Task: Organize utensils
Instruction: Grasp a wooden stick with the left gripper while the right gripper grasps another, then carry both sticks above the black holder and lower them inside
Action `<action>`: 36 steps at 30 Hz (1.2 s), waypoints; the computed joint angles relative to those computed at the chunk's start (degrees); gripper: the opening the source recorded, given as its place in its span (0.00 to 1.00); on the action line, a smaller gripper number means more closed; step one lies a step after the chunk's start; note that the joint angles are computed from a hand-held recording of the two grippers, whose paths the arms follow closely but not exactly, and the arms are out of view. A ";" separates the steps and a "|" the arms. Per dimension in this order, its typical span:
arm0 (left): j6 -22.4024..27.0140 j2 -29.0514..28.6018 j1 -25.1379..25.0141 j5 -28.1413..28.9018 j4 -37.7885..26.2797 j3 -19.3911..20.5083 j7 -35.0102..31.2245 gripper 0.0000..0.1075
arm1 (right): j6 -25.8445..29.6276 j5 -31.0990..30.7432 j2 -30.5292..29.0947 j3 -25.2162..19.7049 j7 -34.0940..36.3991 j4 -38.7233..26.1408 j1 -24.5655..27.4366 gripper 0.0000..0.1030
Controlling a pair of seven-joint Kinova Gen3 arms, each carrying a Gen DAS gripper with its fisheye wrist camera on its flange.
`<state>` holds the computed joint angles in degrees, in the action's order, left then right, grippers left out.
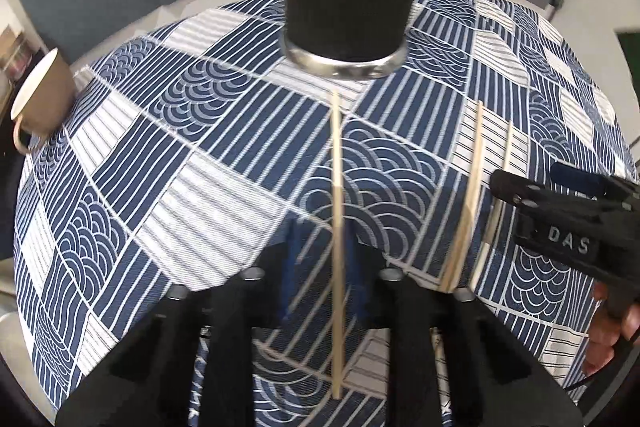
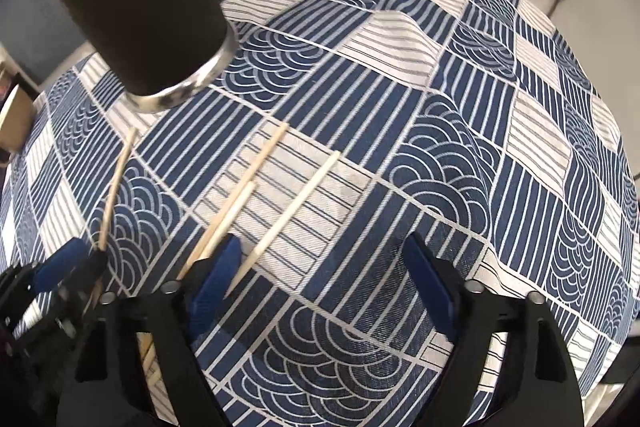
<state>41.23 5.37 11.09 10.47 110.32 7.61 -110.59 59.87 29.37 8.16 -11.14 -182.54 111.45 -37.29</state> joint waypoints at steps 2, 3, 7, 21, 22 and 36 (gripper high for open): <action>2.11 0.59 -1.61 2.69 -1.00 -0.38 -2.89 0.07 | 0.80 0.64 -0.21 -0.40 -1.27 -0.02 -0.84 0.58; 3.49 1.00 -2.68 4.52 -1.59 -0.65 -4.74 0.06 | 1.32 0.89 -0.24 -0.75 -2.26 -0.08 -1.04 0.53; 8.67 2.48 -6.73 10.91 -3.30 -1.32 -12.41 0.05 | 3.69 1.33 0.02 -1.11 -5.94 -0.85 -2.61 0.27; 19.52 4.41 -11.91 15.13 -6.22 -3.09 -21.40 0.05 | -3.83 -3.65 -10.79 -2.20 -12.12 7.33 3.70 0.04; 20.26 4.58 -12.38 15.46 -6.62 -3.36 -21.52 0.05 | -4.42 -3.86 -11.94 -2.24 -12.41 8.01 4.08 0.04; 12.71 -2.57 -14.14 17.12 -5.00 -6.00 -10.86 0.05 | -12.90 -1.17 -18.19 -2.10 10.30 3.88 14.10 0.04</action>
<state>53.94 2.80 -3.05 27.59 105.33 1.60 -121.45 46.96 28.20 -10.03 -13.23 -172.24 115.33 -23.19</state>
